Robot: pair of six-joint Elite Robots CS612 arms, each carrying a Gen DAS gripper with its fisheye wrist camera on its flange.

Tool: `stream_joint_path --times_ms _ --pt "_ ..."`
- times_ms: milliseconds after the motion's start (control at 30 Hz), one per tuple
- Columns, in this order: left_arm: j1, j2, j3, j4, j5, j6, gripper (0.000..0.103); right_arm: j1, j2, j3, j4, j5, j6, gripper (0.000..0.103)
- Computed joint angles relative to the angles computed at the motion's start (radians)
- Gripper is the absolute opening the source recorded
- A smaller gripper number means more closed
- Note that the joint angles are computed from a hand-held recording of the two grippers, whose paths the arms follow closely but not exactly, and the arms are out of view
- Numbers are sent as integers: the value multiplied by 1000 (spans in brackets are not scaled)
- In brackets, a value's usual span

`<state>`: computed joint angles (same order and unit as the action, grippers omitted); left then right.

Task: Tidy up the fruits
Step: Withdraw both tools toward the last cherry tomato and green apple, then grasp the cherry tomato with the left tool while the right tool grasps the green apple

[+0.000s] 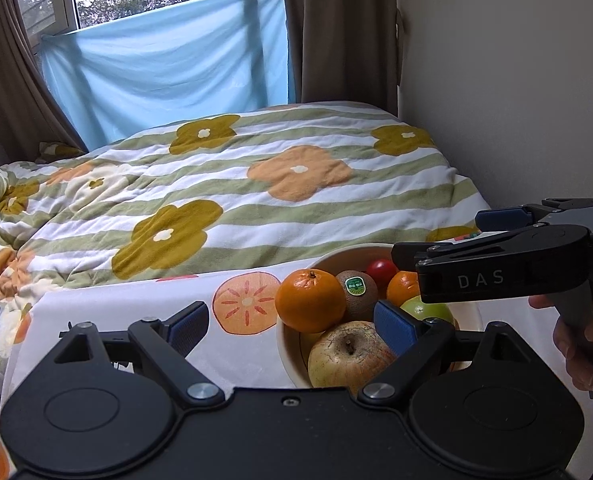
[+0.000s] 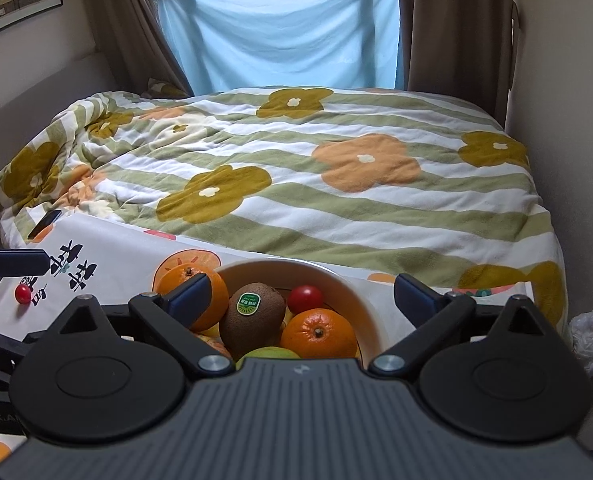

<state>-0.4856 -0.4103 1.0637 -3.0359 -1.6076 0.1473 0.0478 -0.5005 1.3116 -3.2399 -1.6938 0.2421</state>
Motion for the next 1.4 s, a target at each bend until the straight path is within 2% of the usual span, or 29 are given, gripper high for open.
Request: stream_joint_path --times_ms 333,600,800,1033,1200,1400 --pt "21 -97 171 -152 36 -67 93 56 -67 71 -46 -92 -4 103" --pt "55 -146 285 -245 37 -96 93 108 -105 113 -33 -139 79 103" --pt "90 -160 331 -291 36 -124 93 152 -109 117 -10 -188 139 103" --pt "129 -135 300 -269 43 -116 93 195 -76 69 56 -247 196 103" --pt "159 -88 233 -233 53 -58 93 216 -44 25 123 -287 260 103" --pt "193 -10 110 -148 17 36 92 234 3 -32 199 -332 342 103"
